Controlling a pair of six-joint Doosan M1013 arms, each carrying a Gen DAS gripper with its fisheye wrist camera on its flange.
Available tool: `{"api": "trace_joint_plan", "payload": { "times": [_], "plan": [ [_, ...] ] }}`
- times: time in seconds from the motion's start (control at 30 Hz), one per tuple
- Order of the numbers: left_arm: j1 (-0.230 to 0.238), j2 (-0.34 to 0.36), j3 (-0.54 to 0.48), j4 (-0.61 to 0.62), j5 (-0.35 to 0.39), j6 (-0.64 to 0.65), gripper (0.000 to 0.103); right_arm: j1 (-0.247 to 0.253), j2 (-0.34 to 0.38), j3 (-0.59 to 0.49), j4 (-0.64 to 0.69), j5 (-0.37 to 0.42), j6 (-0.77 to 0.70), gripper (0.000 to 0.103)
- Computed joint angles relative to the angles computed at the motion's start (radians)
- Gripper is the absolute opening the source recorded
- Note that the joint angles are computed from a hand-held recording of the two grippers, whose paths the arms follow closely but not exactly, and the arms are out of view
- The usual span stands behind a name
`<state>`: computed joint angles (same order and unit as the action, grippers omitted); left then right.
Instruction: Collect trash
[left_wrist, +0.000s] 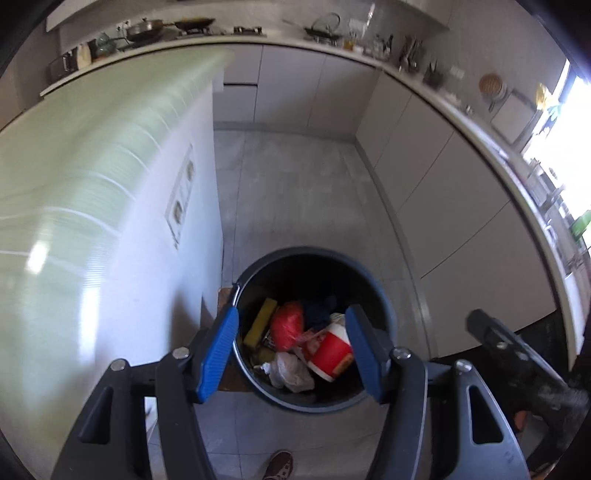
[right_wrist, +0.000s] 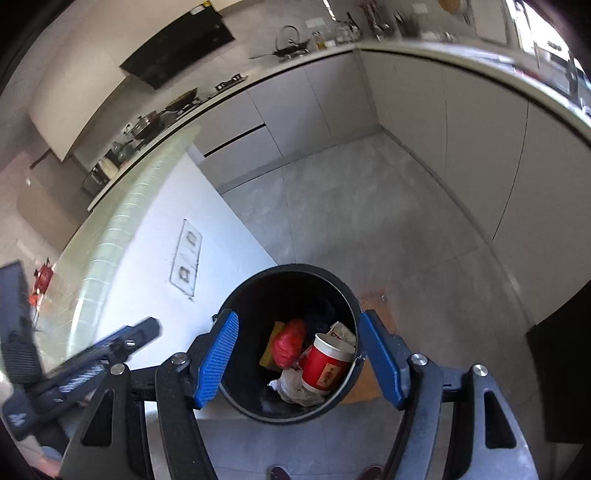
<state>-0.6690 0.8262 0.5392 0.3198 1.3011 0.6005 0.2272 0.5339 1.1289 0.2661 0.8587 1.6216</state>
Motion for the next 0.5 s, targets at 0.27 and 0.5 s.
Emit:
{"api": "trace_joint_plan", "payload": {
  "times": [0.27, 0.5],
  "plan": [
    [-0.076, -0.196, 0.192, 0.160, -0.008, -0.087, 0.073, 0.029, -0.094, 0.036, 0.035, 0.076, -0.067, 0.071],
    [-0.171, -0.414, 0.498, 0.346, -0.015, -0.210, 0.096, 0.129, -0.277, 0.241, 0.014, 0.040, -0.071, 0.071]
  ]
}}
